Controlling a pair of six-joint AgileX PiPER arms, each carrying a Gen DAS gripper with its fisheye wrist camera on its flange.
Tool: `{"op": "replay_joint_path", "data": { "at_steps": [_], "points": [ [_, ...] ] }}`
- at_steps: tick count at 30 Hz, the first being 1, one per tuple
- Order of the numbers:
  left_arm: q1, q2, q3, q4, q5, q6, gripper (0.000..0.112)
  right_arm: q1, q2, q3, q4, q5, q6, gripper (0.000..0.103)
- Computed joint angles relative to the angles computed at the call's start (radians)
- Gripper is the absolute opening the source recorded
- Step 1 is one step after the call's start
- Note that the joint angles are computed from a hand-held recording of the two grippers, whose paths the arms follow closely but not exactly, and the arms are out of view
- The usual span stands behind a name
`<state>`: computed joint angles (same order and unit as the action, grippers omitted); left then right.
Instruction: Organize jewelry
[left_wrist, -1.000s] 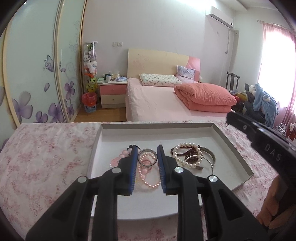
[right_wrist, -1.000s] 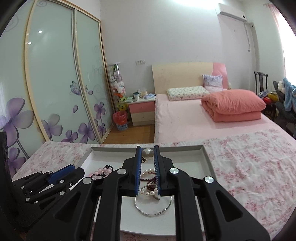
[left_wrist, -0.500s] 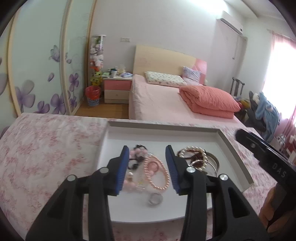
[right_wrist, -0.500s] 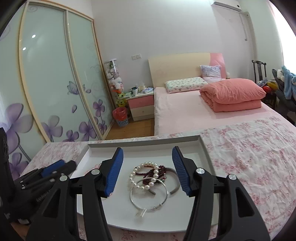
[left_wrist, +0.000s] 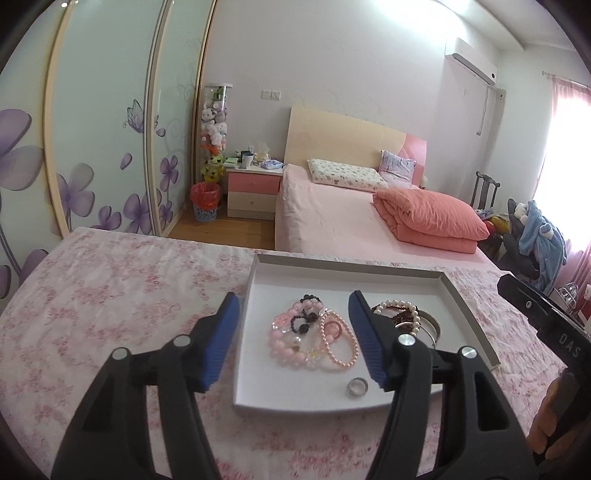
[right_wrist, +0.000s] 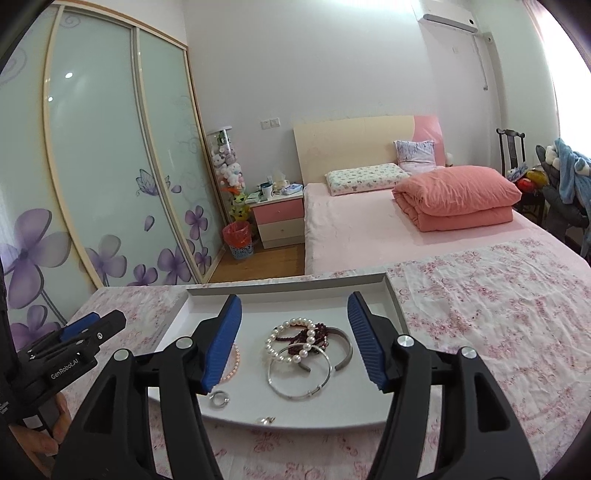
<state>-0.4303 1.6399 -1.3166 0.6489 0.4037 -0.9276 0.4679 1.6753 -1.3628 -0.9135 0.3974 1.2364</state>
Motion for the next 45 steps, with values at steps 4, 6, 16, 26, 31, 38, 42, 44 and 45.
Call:
{"op": "replay_joint_path", "data": {
  "at_steps": [4, 6, 16, 26, 31, 38, 42, 44, 45],
  "points": [
    [-0.003, -0.057, 0.056, 0.037, 0.008, -0.038, 0.066, 0.034, -0.037, 0.028, -0.044, 0.032, 0.035, 0.069],
    [-0.005, -0.092, 0.090, 0.050, 0.010, -0.056, 0.068, 0.058, -0.058, 0.047, -0.080, 0.055, 0.061, 0.074],
    [-0.026, -0.270, 0.270, 0.190, -0.024, -0.205, 0.099, 0.186, -0.158, 0.171, -0.308, 0.186, 0.290, 0.101],
    [-0.193, -0.441, 0.482, 0.607, 0.111, -0.612, 0.099, 0.312, -0.266, 0.308, -0.362, 0.313, 0.373, 0.101],
    [-0.288, -0.470, 0.535, 0.667, 0.194, -0.686, 0.099, 0.374, -0.289, 0.351, -0.388, 0.357, 0.410, 0.101],
    [-0.388, -0.490, 0.572, 0.699, 0.262, -0.724, 0.099, 0.424, -0.320, 0.421, -0.419, 0.389, 0.484, 0.101],
    [-0.447, -0.500, 0.596, 0.723, 0.315, -0.762, 0.099, 0.434, -0.352, 0.478, -0.439, 0.392, 0.550, 0.101],
    [-0.476, -0.507, 0.609, 0.729, 0.343, -0.776, 0.099, 0.442, -0.365, 0.504, -0.450, 0.397, 0.582, 0.101],
    [-0.492, -0.513, 0.616, 0.730, 0.359, -0.783, 0.099, 0.447, -0.371, 0.519, -0.456, 0.401, 0.600, 0.101]
  ]
}}
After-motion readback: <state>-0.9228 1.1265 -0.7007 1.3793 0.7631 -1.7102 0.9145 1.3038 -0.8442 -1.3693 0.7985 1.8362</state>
